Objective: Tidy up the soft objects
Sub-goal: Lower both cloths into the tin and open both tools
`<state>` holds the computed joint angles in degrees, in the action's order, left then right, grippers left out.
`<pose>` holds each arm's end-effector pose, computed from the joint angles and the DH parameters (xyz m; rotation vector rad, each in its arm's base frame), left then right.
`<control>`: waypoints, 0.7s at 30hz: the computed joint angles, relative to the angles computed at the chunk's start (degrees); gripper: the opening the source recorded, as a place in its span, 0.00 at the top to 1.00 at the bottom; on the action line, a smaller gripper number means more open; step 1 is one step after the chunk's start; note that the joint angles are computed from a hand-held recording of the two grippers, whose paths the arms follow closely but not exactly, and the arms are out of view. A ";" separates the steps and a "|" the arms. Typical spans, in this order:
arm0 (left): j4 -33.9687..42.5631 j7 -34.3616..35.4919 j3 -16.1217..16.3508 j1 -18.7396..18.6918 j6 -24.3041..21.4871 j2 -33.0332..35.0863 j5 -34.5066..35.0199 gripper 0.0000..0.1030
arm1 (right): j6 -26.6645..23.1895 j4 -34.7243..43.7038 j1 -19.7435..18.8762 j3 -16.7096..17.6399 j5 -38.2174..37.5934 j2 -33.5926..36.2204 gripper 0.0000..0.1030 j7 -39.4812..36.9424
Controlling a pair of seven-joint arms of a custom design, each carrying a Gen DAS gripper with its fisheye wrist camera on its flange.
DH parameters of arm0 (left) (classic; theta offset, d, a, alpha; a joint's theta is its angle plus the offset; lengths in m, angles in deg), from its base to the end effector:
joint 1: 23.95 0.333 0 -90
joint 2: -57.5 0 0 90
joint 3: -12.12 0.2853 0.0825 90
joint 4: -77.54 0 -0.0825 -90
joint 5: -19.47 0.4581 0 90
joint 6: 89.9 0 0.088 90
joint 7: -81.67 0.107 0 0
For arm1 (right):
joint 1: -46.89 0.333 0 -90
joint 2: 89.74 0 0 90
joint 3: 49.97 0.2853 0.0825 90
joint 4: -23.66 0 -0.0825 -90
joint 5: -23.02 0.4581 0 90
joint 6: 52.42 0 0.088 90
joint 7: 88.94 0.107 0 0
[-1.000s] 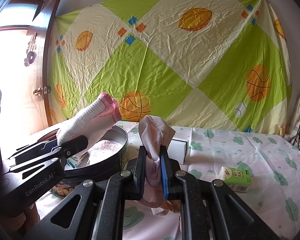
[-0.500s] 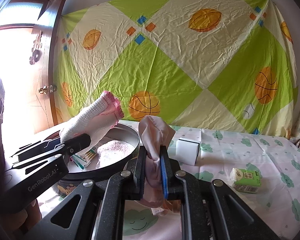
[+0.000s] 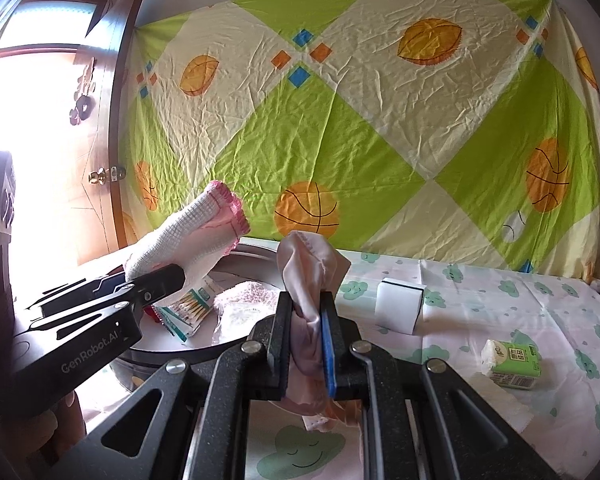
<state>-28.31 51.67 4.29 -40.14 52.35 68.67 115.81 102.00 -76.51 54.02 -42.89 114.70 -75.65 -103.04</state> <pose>0.6436 -0.2873 0.4003 -1.6990 1.0877 -0.9762 0.7103 0.1402 0.4207 -1.7945 0.7961 -0.5571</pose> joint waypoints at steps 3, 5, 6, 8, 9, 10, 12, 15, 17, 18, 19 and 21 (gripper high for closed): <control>-0.80 -0.41 0.03 0.14 -0.15 -0.64 0.07 0.79 | -0.24 -0.05 0.11 0.12 -0.15 -0.02 0.86 0.01; -1.19 -0.46 -0.04 0.30 -0.17 -0.94 0.01 0.79 | -0.29 -0.11 0.23 0.21 -0.28 -0.07 0.86 0.08; -1.40 -0.45 -0.08 0.39 -0.22 -1.10 -0.03 0.79 | -0.35 -0.17 0.29 0.25 -0.29 -0.12 0.86 0.05; -1.85 -0.40 -0.17 0.54 -0.33 -1.44 -0.07 0.79 | -0.49 -0.26 0.38 0.29 -0.24 -0.21 0.86 -0.02; -2.08 -0.52 -0.23 0.61 -0.45 -1.62 -0.08 0.79 | -0.56 -0.28 0.45 0.29 -0.34 -0.23 0.86 0.07; -2.30 -0.61 -0.26 0.72 -0.49 -1.80 -0.08 0.79 | -0.57 -0.32 0.52 0.31 -0.38 -0.26 0.86 0.12; -2.83 -0.85 -0.34 0.97 -0.44 -2.21 -0.13 0.79 | -0.62 -0.37 0.63 0.35 -0.35 -0.30 0.86 0.09; -3.64 -1.11 -0.52 1.30 -0.52 -2.84 -0.12 0.79 | -0.64 -0.45 0.80 0.40 -0.21 -0.35 0.86 -0.07; -3.96 -0.98 -0.67 1.50 -0.64 -3.08 -0.24 0.79 | -0.75 -0.54 0.87 0.42 -0.01 -0.41 0.86 -0.21; -4.13 -0.99 -0.72 1.58 -0.70 -3.23 -0.23 0.79 | -0.82 -0.55 0.91 0.42 0.00 -0.41 0.86 -0.18; -4.27 -0.96 -0.78 1.67 -0.75 -3.33 -0.27 0.79 | -0.86 -0.52 0.97 0.41 -0.11 -0.37 0.86 -0.08; -4.54 -0.88 -0.89 1.83 -0.83 -3.54 -0.37 0.79 | -0.98 -0.60 1.04 0.43 -0.18 -0.43 0.86 -0.10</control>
<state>-32.85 50.79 3.40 -38.31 51.52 65.13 115.44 101.03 -77.11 55.07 -42.46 114.52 -76.08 -103.14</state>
